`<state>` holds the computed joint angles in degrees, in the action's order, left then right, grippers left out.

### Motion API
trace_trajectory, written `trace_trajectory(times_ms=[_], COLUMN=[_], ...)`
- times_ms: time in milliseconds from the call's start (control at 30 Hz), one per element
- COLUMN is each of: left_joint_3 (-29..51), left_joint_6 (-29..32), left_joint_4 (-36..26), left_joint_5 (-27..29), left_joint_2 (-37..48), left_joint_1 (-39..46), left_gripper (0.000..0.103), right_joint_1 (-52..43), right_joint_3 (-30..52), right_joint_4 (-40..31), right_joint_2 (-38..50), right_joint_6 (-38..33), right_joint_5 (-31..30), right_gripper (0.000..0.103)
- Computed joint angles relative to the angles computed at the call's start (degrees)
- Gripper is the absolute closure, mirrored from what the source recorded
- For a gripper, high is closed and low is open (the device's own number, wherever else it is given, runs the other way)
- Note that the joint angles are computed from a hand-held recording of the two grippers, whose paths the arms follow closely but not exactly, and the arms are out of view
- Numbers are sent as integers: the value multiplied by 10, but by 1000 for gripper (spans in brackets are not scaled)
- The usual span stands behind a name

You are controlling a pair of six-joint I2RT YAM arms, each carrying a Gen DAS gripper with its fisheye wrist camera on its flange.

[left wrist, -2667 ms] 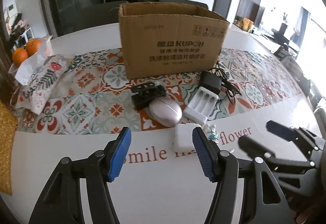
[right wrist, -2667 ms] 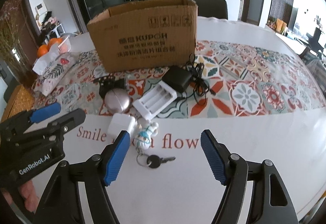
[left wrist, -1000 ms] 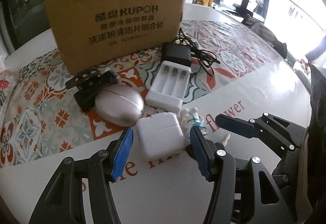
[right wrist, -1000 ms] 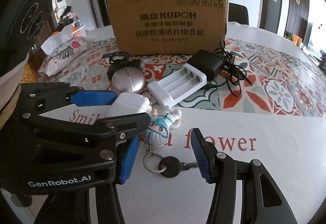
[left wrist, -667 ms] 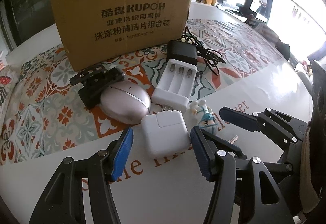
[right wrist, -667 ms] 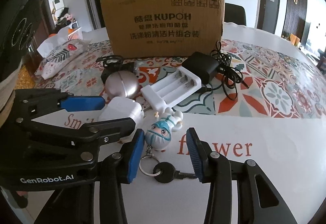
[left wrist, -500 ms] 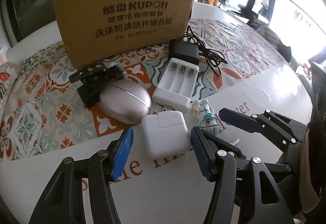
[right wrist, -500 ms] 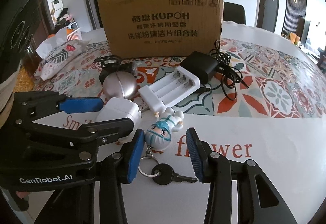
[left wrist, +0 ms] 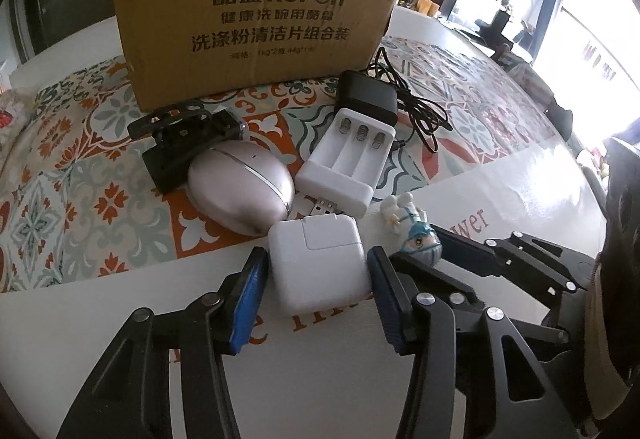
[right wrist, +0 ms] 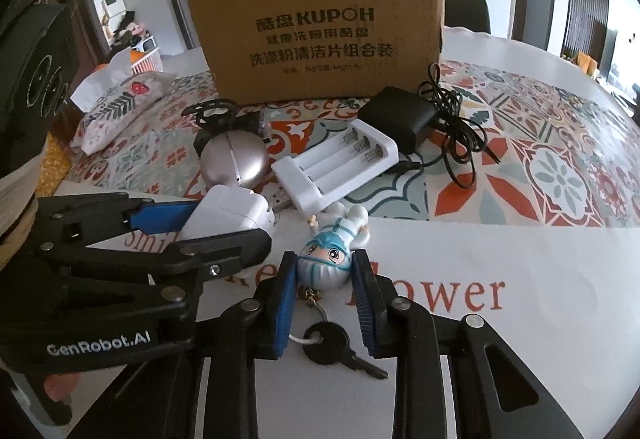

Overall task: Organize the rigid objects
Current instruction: 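Close the right tool on the figurine keychain while the left closes on the white adapter, then lift the keychain and white adapter and carry them toward the box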

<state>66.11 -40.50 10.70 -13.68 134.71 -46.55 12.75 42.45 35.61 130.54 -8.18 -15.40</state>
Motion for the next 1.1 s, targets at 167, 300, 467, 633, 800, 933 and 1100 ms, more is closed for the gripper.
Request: trace_trajectory(times_ms=[167, 300, 467, 633, 800, 933, 1100], left_joint_3=[3, -1, -2, 7, 19, 52, 64], left_joint_6=[-12, -13, -18, -14, -8, -9, -16], left_joint_4=[-10, -20, -33, -50, -55, -98, -111], left_joint_5=[-23, -58, -74, -81, -100, -105, -117], left_joint_2=[-3, -16, -28, -14, 3, 19, 26], left_joint_1=[-12, -22, -25, -31, -39, -39, -42], left_gripper=[53, 54, 54, 56, 56, 58, 58], right_joint_1=[-3, -7, -17, -26, -31, -32, -37], right_joint_3=[-11, -27, -28, -33, -30, -22, -19], right_joint_4=[-4, 1, -11, -19, -24, -35, -39], right_joint_2=[-11, -28, -41, -61, -61, -49, -43], right_joint_6=[-12, -17, -20, -23, -31, -33, -33], right_joint_5=[5, 8, 5, 3, 5, 1, -1], right_gripper=[75, 75, 75, 75, 75, 75, 75])
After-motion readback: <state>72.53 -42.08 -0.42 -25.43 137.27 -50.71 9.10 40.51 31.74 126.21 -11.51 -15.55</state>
